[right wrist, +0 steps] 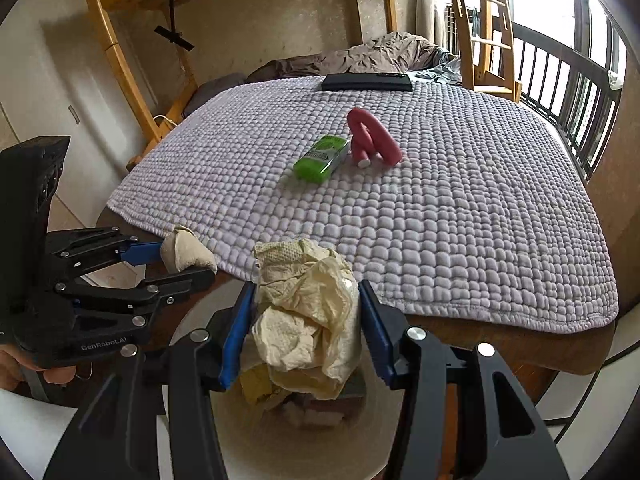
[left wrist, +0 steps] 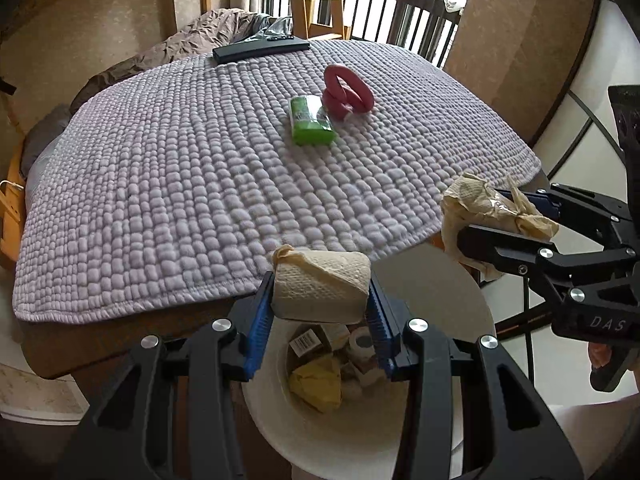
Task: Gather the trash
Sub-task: 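Carry the tissue roll and crumpled paper with both tools above the white bin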
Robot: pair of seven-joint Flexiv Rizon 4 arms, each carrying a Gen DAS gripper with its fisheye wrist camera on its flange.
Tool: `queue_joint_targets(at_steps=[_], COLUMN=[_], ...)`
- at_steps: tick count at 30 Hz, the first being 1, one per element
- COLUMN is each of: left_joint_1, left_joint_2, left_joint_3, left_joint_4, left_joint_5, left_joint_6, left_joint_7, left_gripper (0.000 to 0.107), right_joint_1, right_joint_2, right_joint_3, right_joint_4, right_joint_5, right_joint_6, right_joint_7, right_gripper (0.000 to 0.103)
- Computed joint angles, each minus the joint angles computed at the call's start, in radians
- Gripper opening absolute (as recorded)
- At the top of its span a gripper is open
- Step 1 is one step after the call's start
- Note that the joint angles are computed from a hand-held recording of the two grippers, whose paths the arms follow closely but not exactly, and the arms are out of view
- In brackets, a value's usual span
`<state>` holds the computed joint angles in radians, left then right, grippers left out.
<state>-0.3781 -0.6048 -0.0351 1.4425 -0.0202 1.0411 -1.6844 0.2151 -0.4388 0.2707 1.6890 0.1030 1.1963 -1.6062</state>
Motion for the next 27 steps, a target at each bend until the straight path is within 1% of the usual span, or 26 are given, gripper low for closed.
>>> queue_joint_targets(at_steps=[16,27], left_joint_1=[-0.012,-0.015], left_joint_2=[0.021,-0.008], left_joint_3=[-0.003,0.000], left_joint_4=[0.051,0.034], left_joint_5=[0.017,0.025], left_joint_6=[-0.036,-0.089], left_joint_7=[-0.002,-0.007], left_gripper=[0.045,0.045], right_joint_1=[-0.010,-0.002], right_joint_2=[0.026,0.018], right_joint_3=[0.006,0.002], right_joint_4=[0.043,0.062], right_joint_5=[0.031,0.038], right_joint_6=[-0.034,-0.062], right_joint_7=[-0.036,-0.040], right_gripper=[0.050,0.050])
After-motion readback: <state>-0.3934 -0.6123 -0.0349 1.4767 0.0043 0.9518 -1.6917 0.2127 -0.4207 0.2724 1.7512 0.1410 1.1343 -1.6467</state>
